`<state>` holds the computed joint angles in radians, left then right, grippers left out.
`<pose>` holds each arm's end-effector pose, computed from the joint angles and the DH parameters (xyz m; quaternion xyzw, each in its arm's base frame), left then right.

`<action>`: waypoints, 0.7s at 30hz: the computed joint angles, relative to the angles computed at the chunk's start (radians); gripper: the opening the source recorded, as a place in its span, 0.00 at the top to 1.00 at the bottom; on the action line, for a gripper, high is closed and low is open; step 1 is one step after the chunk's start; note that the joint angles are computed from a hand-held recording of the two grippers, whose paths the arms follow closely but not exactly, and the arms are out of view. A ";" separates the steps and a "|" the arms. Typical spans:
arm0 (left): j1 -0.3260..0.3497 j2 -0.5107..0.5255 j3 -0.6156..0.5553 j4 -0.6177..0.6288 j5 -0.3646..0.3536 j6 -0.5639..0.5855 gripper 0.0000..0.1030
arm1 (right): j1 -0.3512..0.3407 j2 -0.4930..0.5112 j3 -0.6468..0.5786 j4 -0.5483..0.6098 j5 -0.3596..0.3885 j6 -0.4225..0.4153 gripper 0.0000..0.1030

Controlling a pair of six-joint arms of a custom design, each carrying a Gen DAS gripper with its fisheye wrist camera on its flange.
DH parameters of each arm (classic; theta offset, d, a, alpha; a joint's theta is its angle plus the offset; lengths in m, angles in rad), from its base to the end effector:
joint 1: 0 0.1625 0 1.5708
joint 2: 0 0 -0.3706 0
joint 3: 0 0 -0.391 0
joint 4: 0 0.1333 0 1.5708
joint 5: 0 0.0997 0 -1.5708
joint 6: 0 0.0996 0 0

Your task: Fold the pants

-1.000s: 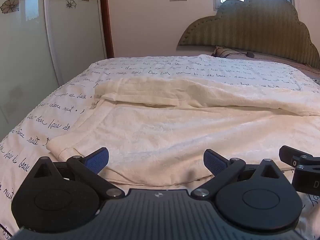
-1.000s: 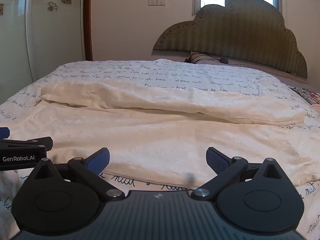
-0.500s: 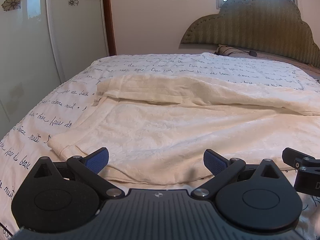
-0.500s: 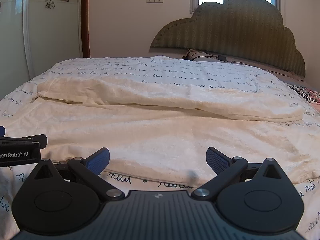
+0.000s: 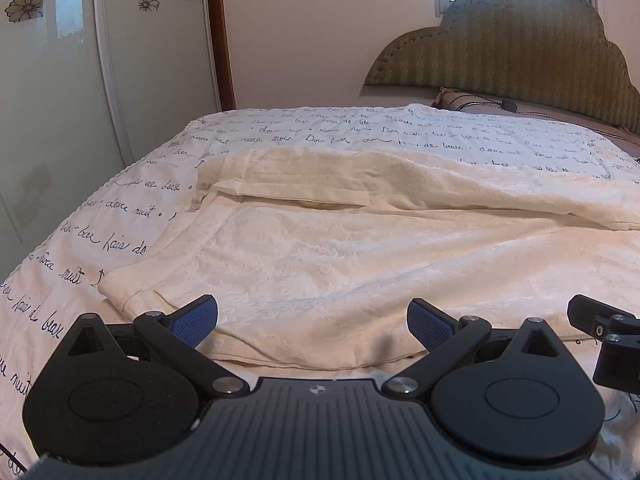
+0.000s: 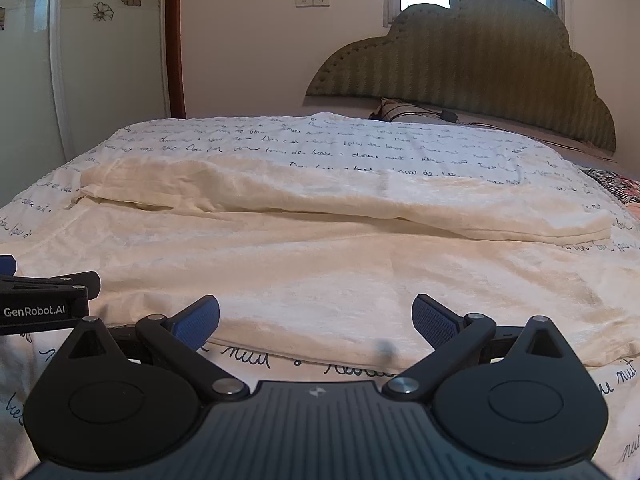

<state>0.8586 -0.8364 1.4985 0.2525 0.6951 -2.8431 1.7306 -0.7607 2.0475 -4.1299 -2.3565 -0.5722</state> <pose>-0.1788 -0.5282 0.0858 0.2955 0.8163 -0.3681 0.3329 0.1376 -0.4586 0.1172 0.0536 -0.7753 0.4742 0.4138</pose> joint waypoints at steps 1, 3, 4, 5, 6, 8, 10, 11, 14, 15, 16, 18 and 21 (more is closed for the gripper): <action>0.000 0.001 -0.002 0.004 -0.003 0.001 0.00 | 0.001 0.001 -0.001 0.000 -0.001 -0.001 0.00; -0.002 0.004 -0.005 0.010 -0.015 0.007 0.00 | 0.000 0.001 -0.001 0.001 0.000 0.001 0.00; -0.006 0.014 -0.018 0.040 -0.027 -0.005 0.00 | 0.001 0.002 -0.001 0.002 0.000 0.001 0.00; -0.007 0.018 -0.025 0.055 -0.031 -0.012 0.00 | 0.001 0.002 -0.001 0.001 0.000 0.002 0.00; -0.006 0.016 -0.022 0.050 -0.025 -0.014 0.00 | 0.001 0.002 -0.001 0.001 0.000 0.002 0.00; -0.004 0.011 -0.017 0.038 -0.017 -0.014 0.00 | 0.000 0.002 -0.001 0.002 0.004 0.003 0.00; -0.004 0.013 -0.019 0.042 -0.019 -0.016 0.00 | 0.000 0.002 0.001 0.001 0.004 0.003 0.00; -0.004 0.014 -0.021 0.044 -0.019 -0.020 0.00 | 0.000 0.003 0.001 0.000 0.006 0.003 0.00; -0.002 0.005 -0.009 0.023 -0.010 -0.015 0.00 | -0.001 0.003 0.001 -0.001 0.008 0.002 0.00; -0.002 0.004 -0.008 0.020 -0.010 -0.013 0.00 | -0.001 0.003 0.003 -0.004 0.009 0.001 0.00; -0.002 0.005 -0.009 0.022 -0.011 -0.012 0.00 | -0.001 0.004 0.004 -0.004 0.009 0.001 0.00; 0.001 0.001 -0.003 0.010 0.000 -0.013 0.00 | -0.002 0.003 0.005 -0.003 0.011 0.003 0.00; 0.004 -0.007 0.009 -0.014 0.005 0.000 0.00 | -0.002 0.003 0.009 -0.004 0.018 0.006 0.00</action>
